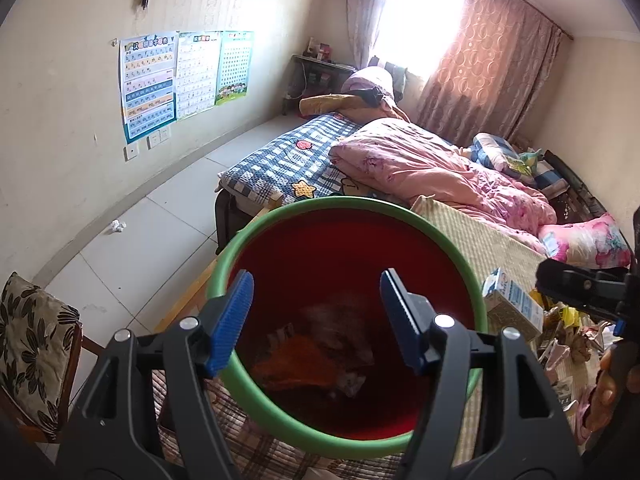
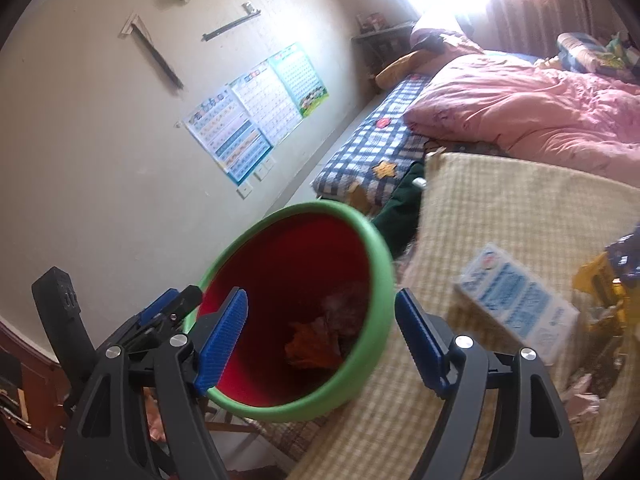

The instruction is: Collect trash

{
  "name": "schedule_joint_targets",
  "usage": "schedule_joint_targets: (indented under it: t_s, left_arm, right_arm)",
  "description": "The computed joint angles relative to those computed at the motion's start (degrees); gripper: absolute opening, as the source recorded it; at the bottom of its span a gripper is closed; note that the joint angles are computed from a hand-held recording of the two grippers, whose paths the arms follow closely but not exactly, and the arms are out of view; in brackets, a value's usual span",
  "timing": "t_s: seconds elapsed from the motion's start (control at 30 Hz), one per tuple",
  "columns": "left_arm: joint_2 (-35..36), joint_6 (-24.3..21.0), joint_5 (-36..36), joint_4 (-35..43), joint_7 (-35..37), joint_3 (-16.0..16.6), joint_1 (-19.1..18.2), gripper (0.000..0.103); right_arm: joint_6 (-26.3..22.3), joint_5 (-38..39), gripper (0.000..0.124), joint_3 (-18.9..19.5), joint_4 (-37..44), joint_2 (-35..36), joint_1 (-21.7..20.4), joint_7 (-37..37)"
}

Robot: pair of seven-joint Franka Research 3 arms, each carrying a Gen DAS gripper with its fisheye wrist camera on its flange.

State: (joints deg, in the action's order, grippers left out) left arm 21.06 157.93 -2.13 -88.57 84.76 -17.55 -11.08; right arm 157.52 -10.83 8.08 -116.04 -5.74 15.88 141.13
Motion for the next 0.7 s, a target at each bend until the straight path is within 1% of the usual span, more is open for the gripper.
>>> schedule_joint_targets:
  t_s: [0.1,0.2,0.27,0.33,0.43,0.5,0.53,0.63,0.7]
  left_arm:
    - [-0.16,0.42,0.34,-0.13,-0.33,-0.1,-0.54,0.064]
    - [-0.55,1.1,0.69,-0.58,-1.28,-0.24,-1.34,0.064]
    - [-1.03,1.43,0.85,-1.14,-1.75,-0.49,-1.87,0.065]
    - [-1.58,1.97,1.53,-1.95,-2.53,-0.41,-2.66,0.067]
    - [-1.85,1.76,2.84,-2.09,-4.16,-0.25,-4.15,0.068]
    - [-1.98,1.37,3.87,-2.14,-5.26,-0.22,-5.25,0.068]
    - [-2.15,1.28,4.21,-2.33,-5.7,-0.27,-5.66,0.068]
    - [-2.78,1.34,5.42,-3.19,-7.12,-0.31,-6.95,0.07]
    - [-3.1,0.99,6.04,-3.64,-8.25,-0.36,-7.75,0.071]
  right_arm:
    - [-2.12,-4.96,0.074,0.46,-2.88,-3.49,-1.92,3.21]
    - [-6.81,-9.71,0.074,1.2,-7.39,-8.63,-5.66,7.28]
    - [-9.85,-10.57,0.074,1.41,-10.28,-11.67,-7.6,8.13]
    - [-11.88,-9.87,0.074,1.09,-13.32,-14.38,-8.93,7.5]
    - [-13.33,-7.26,0.074,0.05,-17.49,-16.99,-10.61,5.4]
    - [-12.77,-4.8,0.074,-1.08,-19.64,-18.09,-11.29,3.05]
    - [-12.32,-4.47,0.074,-0.92,-20.57,-18.82,-11.99,2.56]
    - [-11.86,-5.82,0.074,-0.64,-21.79,-20.76,-15.64,0.58]
    - [-12.96,-6.45,0.075,-0.71,-21.29,-20.59,-17.77,-0.62]
